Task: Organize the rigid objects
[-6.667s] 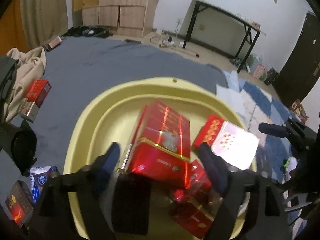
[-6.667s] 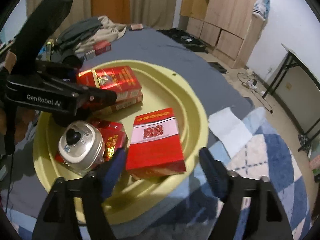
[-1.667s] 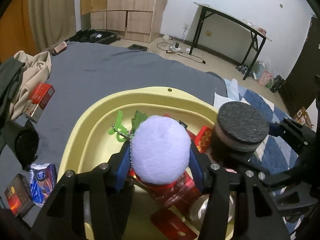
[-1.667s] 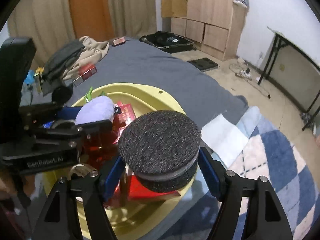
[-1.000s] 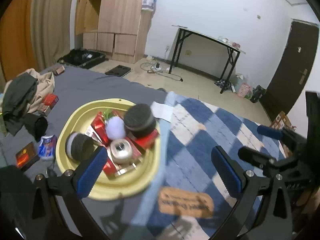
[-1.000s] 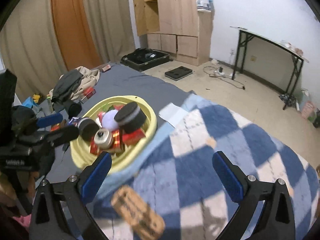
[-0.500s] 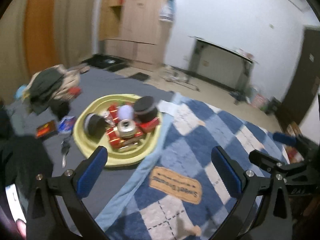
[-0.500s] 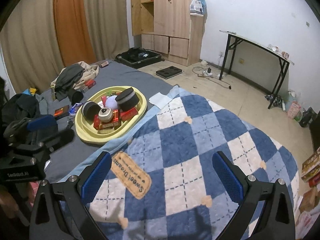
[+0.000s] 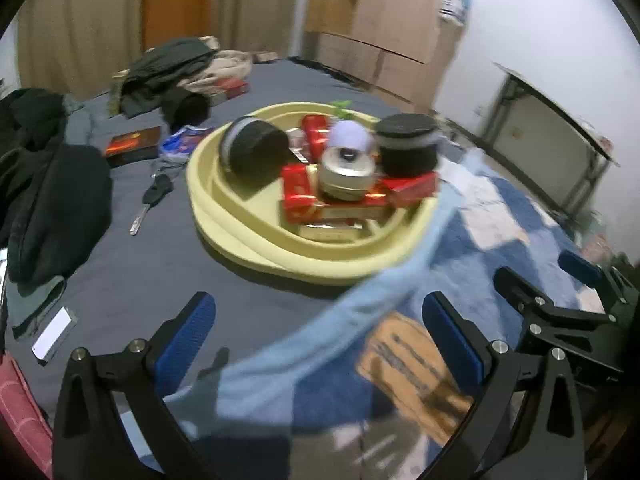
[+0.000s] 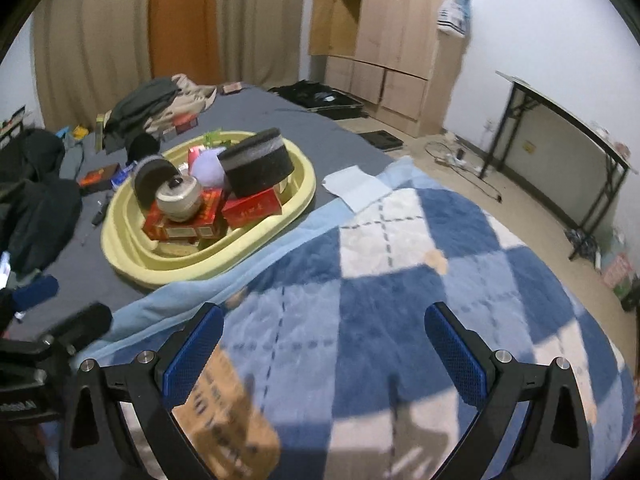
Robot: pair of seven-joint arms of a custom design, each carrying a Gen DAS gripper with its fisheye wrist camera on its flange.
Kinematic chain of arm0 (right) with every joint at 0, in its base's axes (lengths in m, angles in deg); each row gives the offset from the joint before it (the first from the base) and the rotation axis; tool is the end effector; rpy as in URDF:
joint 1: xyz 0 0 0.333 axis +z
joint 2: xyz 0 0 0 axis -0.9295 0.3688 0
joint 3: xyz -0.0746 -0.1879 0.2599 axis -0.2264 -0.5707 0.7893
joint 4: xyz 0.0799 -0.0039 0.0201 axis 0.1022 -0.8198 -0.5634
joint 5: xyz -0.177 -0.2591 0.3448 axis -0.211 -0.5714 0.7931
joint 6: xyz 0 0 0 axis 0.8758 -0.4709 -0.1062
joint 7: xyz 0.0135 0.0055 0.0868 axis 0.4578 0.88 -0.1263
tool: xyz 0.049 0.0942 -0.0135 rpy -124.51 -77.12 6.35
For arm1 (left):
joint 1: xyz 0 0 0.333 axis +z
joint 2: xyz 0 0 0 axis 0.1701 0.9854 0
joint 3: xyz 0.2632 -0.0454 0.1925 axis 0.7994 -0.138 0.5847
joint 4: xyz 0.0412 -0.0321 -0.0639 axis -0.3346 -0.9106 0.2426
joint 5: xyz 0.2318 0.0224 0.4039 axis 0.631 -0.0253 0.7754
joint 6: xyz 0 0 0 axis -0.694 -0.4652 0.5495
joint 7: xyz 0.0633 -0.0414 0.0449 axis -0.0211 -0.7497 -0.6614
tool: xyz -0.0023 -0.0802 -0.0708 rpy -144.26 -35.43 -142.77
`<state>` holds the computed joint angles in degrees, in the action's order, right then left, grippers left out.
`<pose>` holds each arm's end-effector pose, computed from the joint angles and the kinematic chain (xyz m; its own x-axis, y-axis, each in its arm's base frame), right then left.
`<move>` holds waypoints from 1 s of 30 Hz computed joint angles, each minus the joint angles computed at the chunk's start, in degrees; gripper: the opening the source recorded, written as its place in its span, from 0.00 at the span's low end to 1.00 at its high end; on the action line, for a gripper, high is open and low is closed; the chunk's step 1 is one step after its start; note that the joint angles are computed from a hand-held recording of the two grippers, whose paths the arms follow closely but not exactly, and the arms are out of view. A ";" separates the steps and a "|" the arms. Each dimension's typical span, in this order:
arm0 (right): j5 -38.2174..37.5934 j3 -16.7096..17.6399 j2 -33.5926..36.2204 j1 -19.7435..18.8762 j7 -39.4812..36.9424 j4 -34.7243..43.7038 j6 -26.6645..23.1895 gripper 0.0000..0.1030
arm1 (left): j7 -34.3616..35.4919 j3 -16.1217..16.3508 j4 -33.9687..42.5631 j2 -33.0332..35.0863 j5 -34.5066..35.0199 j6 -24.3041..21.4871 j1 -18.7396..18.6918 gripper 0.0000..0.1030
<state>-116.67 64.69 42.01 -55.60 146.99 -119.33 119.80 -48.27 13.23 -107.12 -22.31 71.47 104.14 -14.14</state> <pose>0.6309 0.1720 0.4181 -0.0117 -0.9945 0.1038 -0.6572 -0.0706 -0.7504 0.7010 -0.3972 0.3584 -0.1254 -0.9798 0.1555 -0.7407 -0.0118 -0.6718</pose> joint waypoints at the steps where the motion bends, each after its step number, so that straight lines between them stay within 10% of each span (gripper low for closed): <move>1: 0.24 -0.19 1.99 -0.27 -0.75 1.53 0.50 1.00 | -1.70 1.10 1.12 1.21 0.50 -0.39 -0.93 1.00; 12: 16.65 -1.45 16.52 -1.14 -23.49 11.70 4.27 1.00 | -4.40 1.24 9.28 10.23 -3.35 -1.99 -1.20 1.00; 20: 17.04 -11.87 18.81 8.82 -21.17 13.09 4.86 1.00 | -6.34 4.50 14.56 12.98 2.50 -9.81 -5.47 1.00; 30: 29.52 -12.60 18.90 9.31 -31.59 11.75 7.34 1.00 | -6.79 3.36 14.56 12.94 3.62 -10.25 -4.66 1.00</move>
